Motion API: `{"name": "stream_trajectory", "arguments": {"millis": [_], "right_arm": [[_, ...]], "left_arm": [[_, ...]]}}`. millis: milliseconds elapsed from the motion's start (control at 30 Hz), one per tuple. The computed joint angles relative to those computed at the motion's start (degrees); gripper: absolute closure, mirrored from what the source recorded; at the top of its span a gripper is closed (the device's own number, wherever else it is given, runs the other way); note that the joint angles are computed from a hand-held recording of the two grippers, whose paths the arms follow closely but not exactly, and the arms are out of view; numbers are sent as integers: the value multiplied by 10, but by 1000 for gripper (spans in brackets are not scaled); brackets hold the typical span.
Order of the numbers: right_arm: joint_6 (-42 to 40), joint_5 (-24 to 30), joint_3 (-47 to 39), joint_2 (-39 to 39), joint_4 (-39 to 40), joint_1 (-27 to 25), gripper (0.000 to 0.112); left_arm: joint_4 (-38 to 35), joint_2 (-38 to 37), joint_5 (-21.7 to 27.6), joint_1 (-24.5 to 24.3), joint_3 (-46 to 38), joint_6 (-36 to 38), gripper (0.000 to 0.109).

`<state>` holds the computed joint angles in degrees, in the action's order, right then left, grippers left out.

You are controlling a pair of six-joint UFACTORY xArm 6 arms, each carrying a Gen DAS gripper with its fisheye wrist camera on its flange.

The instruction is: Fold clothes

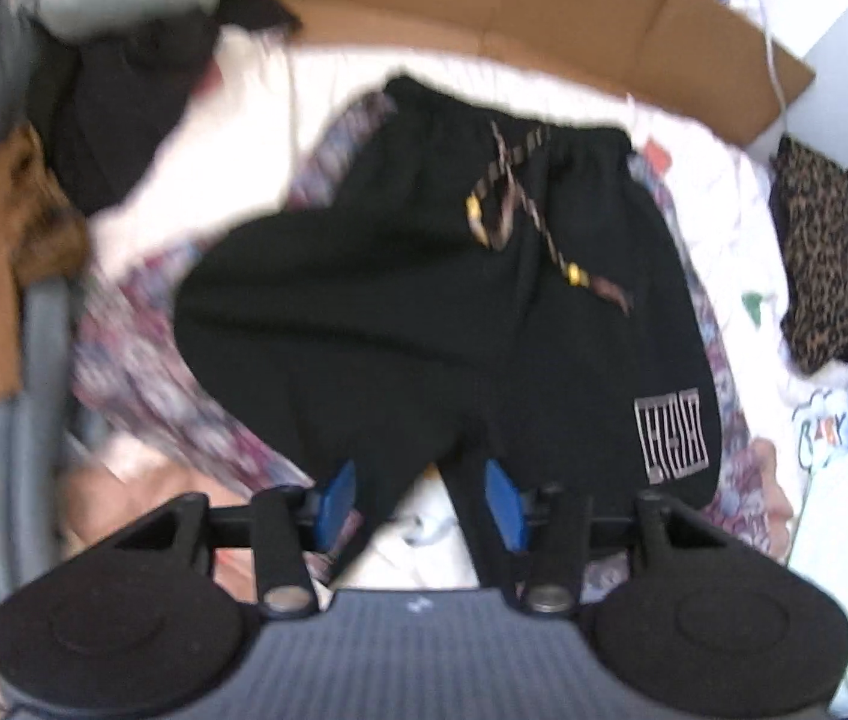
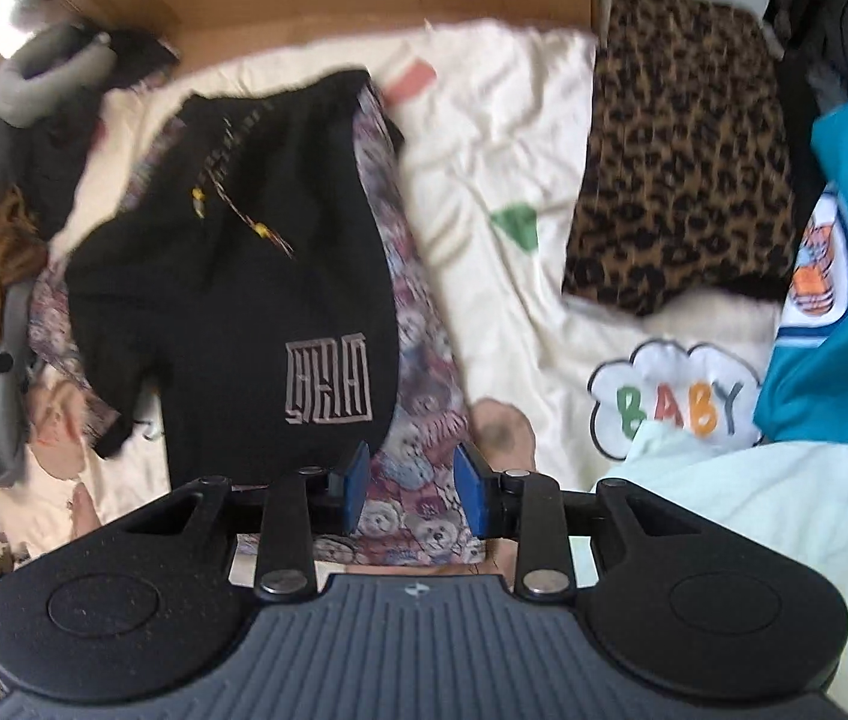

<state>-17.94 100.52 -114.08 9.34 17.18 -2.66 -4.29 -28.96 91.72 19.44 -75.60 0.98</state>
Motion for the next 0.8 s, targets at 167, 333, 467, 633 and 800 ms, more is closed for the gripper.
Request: {"name": "stream_trajectory", "arguments": {"millis": [167, 333, 467, 633, 800], "right_arm": [[31, -7, -6, -25, 18, 0, 74], [77, -60, 72, -82, 43, 15, 73], [84, -104, 145, -123, 34, 63, 73], [119, -184, 267, -179, 44, 128, 73], [149, -276, 382, -215, 57, 204, 73]], "left_arm": [[13, 75, 46, 32, -150, 40, 54], [27, 120, 57, 34, -227, 57, 54], [44, 134, 18, 16, -203, 60, 54], [62, 141, -56, 43, -133, 77, 54], [94, 131, -118, 70, -43, 85, 55]]}}
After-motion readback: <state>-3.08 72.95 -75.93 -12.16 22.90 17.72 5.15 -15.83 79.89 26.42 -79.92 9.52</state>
